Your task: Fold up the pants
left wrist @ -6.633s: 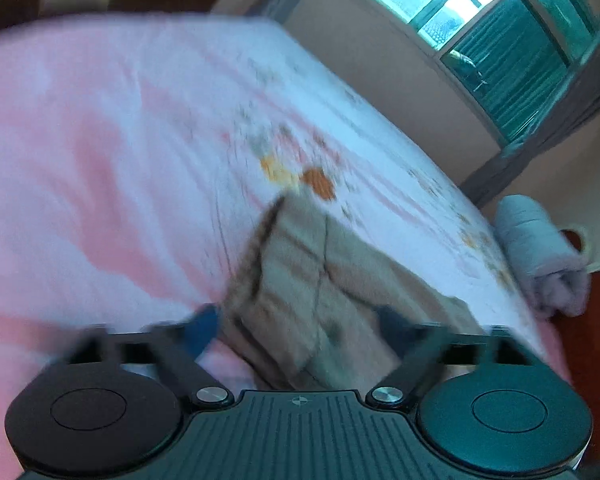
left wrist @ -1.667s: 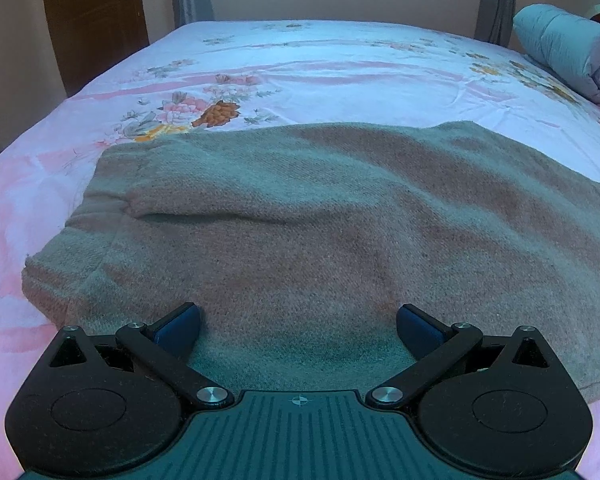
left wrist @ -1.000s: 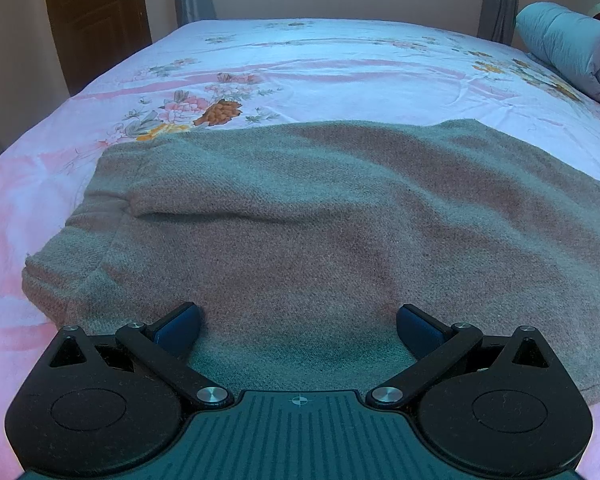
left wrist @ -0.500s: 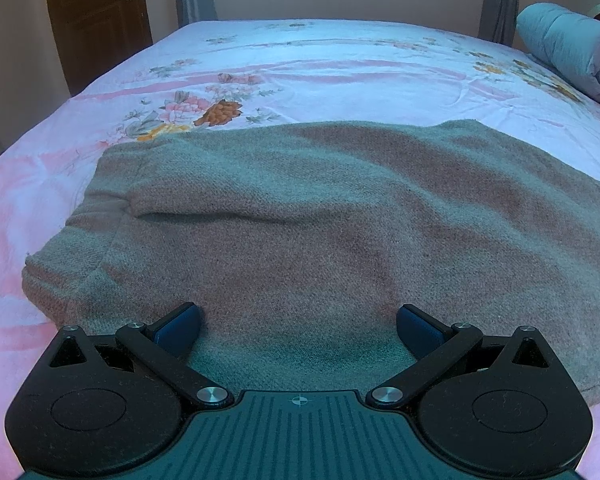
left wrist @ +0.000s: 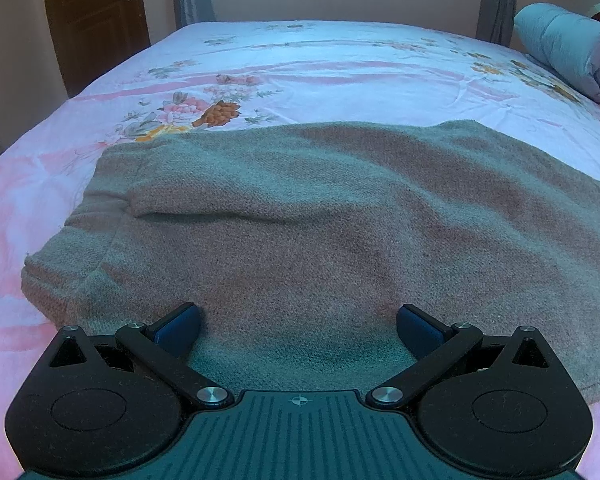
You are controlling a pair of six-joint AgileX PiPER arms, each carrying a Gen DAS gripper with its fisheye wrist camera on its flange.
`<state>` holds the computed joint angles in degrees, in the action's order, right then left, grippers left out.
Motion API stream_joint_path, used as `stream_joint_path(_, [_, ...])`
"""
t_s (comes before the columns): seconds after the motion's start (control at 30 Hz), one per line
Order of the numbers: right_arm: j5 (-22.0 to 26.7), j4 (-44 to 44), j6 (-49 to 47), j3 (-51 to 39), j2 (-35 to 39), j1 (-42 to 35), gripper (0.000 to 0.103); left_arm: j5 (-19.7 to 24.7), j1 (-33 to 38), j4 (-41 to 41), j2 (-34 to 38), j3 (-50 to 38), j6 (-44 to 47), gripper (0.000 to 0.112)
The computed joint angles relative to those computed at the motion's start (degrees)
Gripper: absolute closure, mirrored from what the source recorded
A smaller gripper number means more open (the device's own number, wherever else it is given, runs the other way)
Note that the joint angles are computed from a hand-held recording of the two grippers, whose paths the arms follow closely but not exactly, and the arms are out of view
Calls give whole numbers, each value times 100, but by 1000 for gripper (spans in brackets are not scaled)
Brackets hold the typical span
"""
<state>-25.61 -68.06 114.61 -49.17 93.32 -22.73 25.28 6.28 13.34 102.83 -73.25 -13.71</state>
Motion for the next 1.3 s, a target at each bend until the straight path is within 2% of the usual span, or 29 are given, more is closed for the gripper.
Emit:
stream_joint_path(0.03, [172,25,-37,33,28,41,103,-16,1,-15,-3,7,9,9])
stream_joint_path(0.07, [115,77,155,98,223,-48,103,-43,2,-21,-10,29,24,9])
stream_joint_path(0.13, [-604,688,0,281,633,-331,103,-71,18,-64,-17,47,83,9])
stream_joint_path(0.17, [-808,789,-81,331,674,-401,103,-75,31,-113,-19,48,144,9])
stream_joint_path(0.27, [-769,688,6,447,425,-459,103,-194,75,-216,-32,118,273,9])
stream_joint_path(0.3, [-636,891,-148,591,240,-443,102,-228,77,-206,-44,148,257,9])
stream_joint_path(0.37, [-64,1631,-716,847,-191,-243,98,-287,63,-124,-68,204,157,9])
stream_joint_path(0.4, [-16,1818,-804,927,-298,-224,98,-305,53,-83,-79,227,109,9])
stream_joint_path(0.47, [-385,1692,-621,976,-255,-324,97,-317,50,-68,-84,239,95,9])
stream_joint_path(0.57, [-525,1279,-152,721,-36,-327,95,-277,64,-160,-79,208,193,9])
stream_joint_path(0.73, [-395,1208,29,362,205,-154,92,-201,88,-334,-78,157,393,9])
stream_joint_path(0.87, [-349,1075,210,385,67,-178,91,-218,89,-312,-61,147,371,9])
stream_joint_path(1.07, [-800,1112,97,624,140,-278,88,-257,87,-288,-68,182,352,9])
stream_joint_path(1.13, [-988,1288,-99,655,250,-288,91,-241,87,-294,-70,177,358,9])
stream_joint_path(1.2, [-776,1317,-57,634,177,-208,91,-211,93,-319,-64,154,385,9])
stream_joint_path(1.23, [-890,1509,-265,718,96,-209,90,-199,94,-332,-59,139,398,9])
stream_joint_path(1.3, [-841,1223,-71,633,57,-191,90,-222,96,-313,-57,144,384,9])
